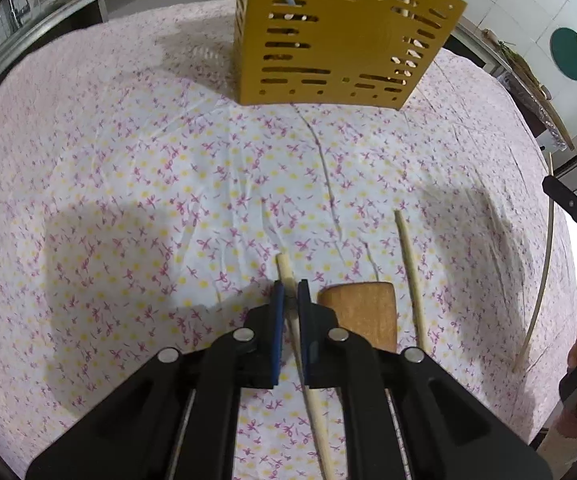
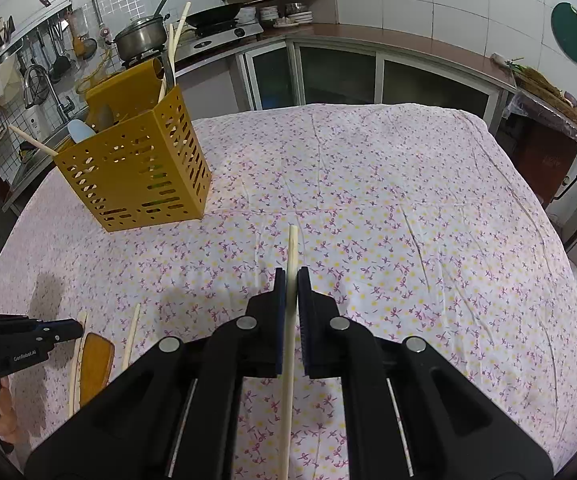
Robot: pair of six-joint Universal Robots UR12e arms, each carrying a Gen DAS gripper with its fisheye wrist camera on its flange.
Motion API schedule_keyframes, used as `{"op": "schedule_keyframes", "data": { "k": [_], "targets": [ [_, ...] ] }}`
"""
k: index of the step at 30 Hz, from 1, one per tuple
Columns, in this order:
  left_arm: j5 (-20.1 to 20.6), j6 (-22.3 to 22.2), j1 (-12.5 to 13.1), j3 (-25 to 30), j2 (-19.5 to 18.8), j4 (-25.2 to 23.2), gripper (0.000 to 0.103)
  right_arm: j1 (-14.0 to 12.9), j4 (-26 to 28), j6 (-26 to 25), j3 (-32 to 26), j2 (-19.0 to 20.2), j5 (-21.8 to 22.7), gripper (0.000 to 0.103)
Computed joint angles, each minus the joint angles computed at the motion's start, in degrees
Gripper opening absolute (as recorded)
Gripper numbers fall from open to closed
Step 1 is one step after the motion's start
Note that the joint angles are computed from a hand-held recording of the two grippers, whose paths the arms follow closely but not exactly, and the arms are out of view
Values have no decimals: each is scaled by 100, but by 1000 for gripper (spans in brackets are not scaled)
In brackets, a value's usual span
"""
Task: Organize utensils
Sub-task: 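Lift both chopsticks and carry them over the yellow caddy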
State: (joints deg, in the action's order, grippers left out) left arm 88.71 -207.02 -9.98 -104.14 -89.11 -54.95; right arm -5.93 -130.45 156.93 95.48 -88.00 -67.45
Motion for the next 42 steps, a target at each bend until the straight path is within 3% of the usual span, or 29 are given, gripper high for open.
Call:
{"op": "schedule_keyframes", "data": {
  "k": [9,13,15,20,31,37,42],
  "targets": [
    [253,139,-149,264,-195,-359,22,-16,88,-4,-42,32,-9,7],
    [190,160,-129,291,-226,-361,20,-24,64,5,-33,26,21,7],
    [315,178,-167,332,-270,-378,11,-25,51,4,-26,18,23,7],
    [290,281,-128,168,-146,-150,9,-25,21,14,-11,-9,34,7],
    [1142,560,-320,-99,267,1254,7,0,-295,93,25,-151,236,7],
    [1228,742,-275,-156,402,2058,7,44,-424,84,-21,-217,407,7],
    [1308,801,-257,-98,416,2363,7,104,-617,133,-38,-254,559,7]
  ]
}}
